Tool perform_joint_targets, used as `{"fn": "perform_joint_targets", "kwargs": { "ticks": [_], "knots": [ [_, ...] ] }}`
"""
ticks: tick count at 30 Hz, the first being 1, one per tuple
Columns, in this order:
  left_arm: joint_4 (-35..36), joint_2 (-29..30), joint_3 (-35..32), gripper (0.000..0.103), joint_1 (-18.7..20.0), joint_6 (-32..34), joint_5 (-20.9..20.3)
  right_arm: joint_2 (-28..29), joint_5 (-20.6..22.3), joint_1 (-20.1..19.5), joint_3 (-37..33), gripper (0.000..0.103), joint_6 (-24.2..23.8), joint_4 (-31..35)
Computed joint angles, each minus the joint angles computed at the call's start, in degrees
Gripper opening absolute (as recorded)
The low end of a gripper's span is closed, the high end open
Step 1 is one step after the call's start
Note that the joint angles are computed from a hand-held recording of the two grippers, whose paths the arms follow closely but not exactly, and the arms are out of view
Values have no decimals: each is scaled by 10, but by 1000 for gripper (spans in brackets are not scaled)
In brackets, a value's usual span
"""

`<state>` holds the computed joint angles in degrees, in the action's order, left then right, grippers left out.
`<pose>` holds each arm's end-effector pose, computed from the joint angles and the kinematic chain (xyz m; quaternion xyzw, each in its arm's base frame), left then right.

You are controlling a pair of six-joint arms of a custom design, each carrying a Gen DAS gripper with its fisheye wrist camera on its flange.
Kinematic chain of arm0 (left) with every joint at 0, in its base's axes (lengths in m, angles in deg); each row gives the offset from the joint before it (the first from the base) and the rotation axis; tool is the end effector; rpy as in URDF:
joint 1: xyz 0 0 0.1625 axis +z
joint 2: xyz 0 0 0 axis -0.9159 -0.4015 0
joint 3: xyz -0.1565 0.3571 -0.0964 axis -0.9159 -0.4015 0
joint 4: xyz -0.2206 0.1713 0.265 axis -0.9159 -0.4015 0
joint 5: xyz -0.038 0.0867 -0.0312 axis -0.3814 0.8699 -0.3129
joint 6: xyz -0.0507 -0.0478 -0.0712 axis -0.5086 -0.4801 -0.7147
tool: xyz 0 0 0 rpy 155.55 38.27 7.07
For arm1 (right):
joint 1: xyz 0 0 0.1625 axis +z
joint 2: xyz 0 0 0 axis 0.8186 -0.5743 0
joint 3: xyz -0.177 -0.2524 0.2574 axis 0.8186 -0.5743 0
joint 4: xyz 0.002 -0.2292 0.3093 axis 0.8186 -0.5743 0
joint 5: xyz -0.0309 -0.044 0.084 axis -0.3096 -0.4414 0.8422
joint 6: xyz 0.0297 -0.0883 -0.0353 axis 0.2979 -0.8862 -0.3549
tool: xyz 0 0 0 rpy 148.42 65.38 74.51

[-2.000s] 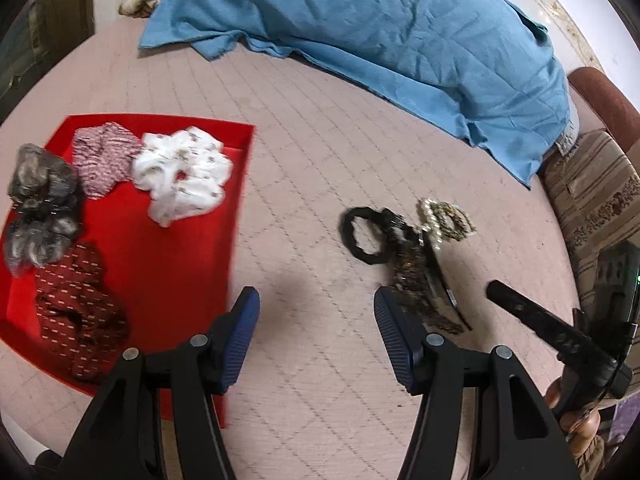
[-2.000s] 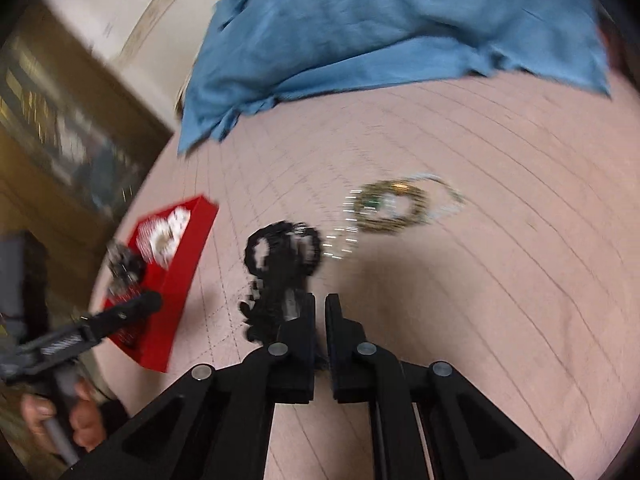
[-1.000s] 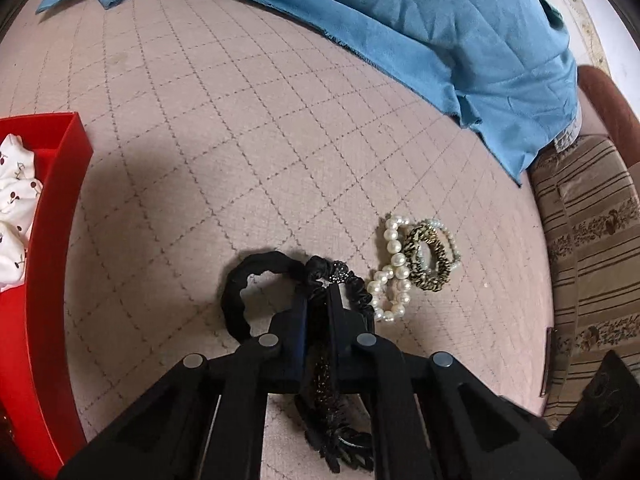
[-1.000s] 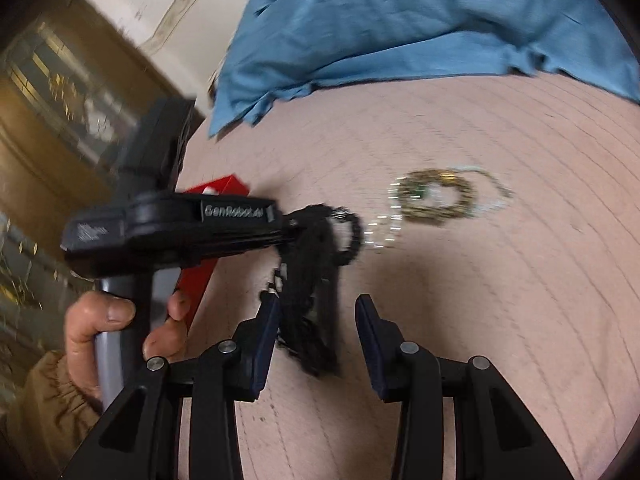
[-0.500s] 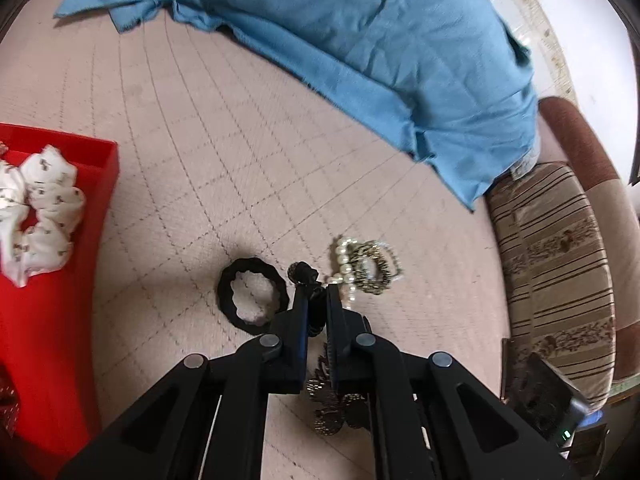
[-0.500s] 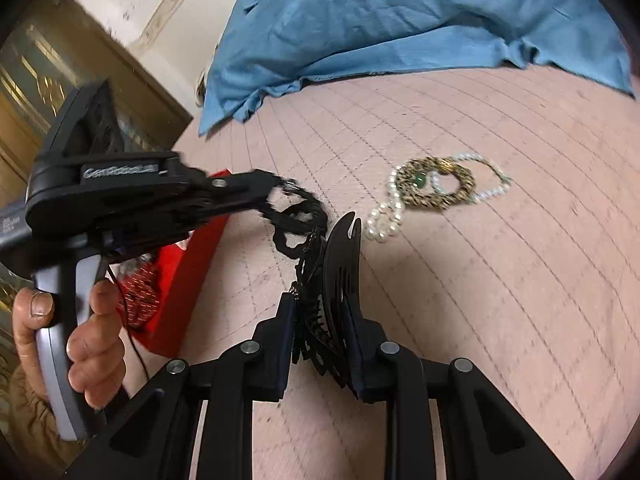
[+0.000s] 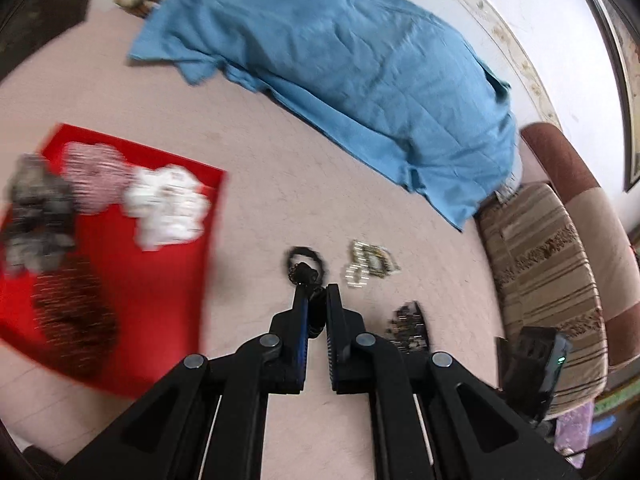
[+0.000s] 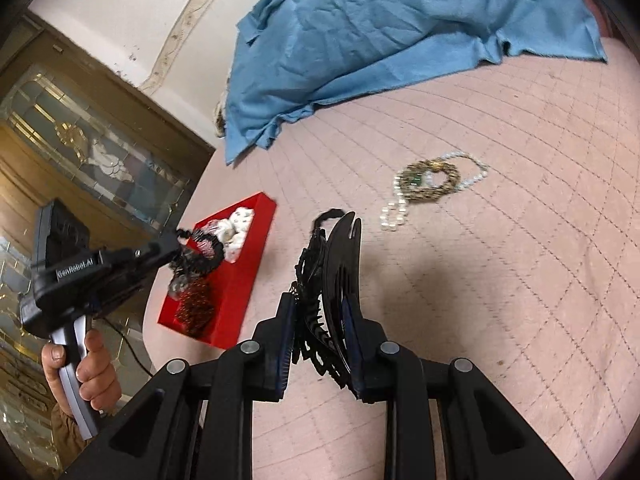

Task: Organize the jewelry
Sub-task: 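Grasp a black hair claw with the left tool while the right tool lifts the other claws, then lower both held hair claws into the red tray and open both tools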

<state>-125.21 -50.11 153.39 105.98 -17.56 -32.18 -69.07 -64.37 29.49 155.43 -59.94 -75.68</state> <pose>-0.3911 -0.5175 0.0083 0.2880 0.9539 -0.0700 0.0479 0.0743 -0.3373 0.3827 -0.2368 -0.8799 0.4037 0.0814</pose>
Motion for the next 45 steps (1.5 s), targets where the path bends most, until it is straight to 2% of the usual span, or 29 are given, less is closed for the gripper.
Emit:
{"fn": "perform_joint_targets", "kwargs": {
  "ticks": [3,9,18,24,29,38,45],
  "knots": [
    [-15,-42,39,7,6,-1,47,26,-18,32,-20,26,1,6],
    [-30,-94,75,7,38,-5,94,106,-44,91,-79,26,-5,16],
    [-21,-101,77,7,82,12,159,241,-39,121,-184,26,-24,41],
    [-13,-96,68,7,105,30,190,325,-33,127,-256,26,-41,64],
    [-14,-82,59,8,110,48,218,394,-35,123,-315,26,-45,82],
    [-28,-61,54,8,106,81,273,460,-50,108,-377,26,-31,103],
    [-45,-58,57,8,105,98,280,479,-41,96,-384,26,-12,92]
  ]
}}
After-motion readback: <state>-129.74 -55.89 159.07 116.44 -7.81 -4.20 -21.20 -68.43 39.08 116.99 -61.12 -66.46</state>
